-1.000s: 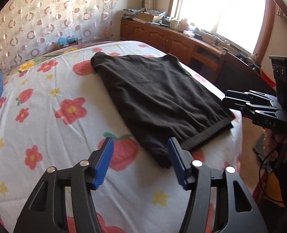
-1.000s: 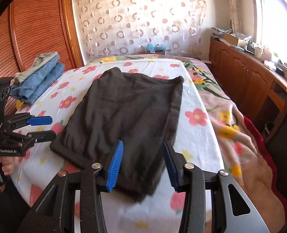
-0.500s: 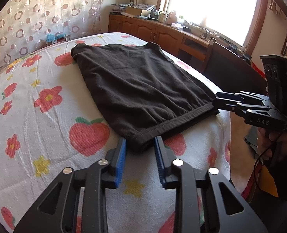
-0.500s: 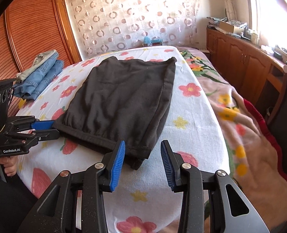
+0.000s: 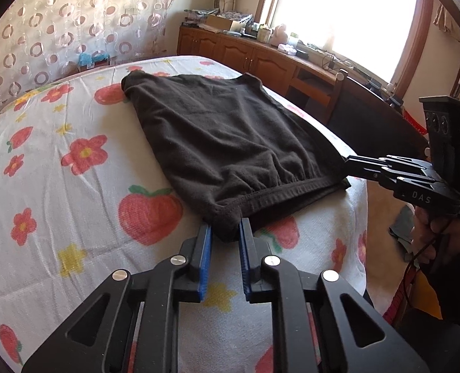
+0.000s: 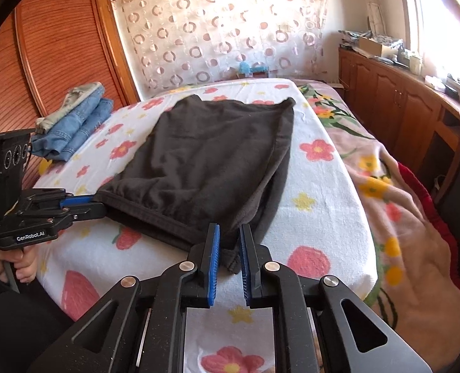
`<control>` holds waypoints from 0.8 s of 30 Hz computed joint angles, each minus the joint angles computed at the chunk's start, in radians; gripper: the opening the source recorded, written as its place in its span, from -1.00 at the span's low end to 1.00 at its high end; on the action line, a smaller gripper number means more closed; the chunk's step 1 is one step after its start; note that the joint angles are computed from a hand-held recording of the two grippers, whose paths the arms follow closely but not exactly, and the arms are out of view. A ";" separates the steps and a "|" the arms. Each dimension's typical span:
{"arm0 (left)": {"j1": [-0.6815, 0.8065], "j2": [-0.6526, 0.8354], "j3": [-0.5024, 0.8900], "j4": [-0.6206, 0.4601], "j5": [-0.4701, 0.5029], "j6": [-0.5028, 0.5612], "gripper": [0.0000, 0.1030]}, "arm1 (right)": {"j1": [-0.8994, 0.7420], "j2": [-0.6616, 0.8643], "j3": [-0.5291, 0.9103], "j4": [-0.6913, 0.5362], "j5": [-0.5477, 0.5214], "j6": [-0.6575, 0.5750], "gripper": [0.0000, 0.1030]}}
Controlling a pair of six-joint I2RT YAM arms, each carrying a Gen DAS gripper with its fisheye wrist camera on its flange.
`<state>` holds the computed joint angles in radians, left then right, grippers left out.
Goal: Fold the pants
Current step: 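Grasp the black shorts' waistband with the left tool while the right tool grasps the shorts' edge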
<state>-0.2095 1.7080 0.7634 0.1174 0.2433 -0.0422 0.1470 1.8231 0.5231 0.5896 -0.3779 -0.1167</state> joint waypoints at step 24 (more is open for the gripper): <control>0.002 0.002 -0.012 0.018 0.003 0.001 -0.65 | 0.065 0.055 0.042 0.011 0.144 0.028 -0.29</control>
<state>-0.2076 1.7102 0.7513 0.1353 0.2467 -0.0408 0.2123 1.8779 0.5651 0.6009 -0.2339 -0.0883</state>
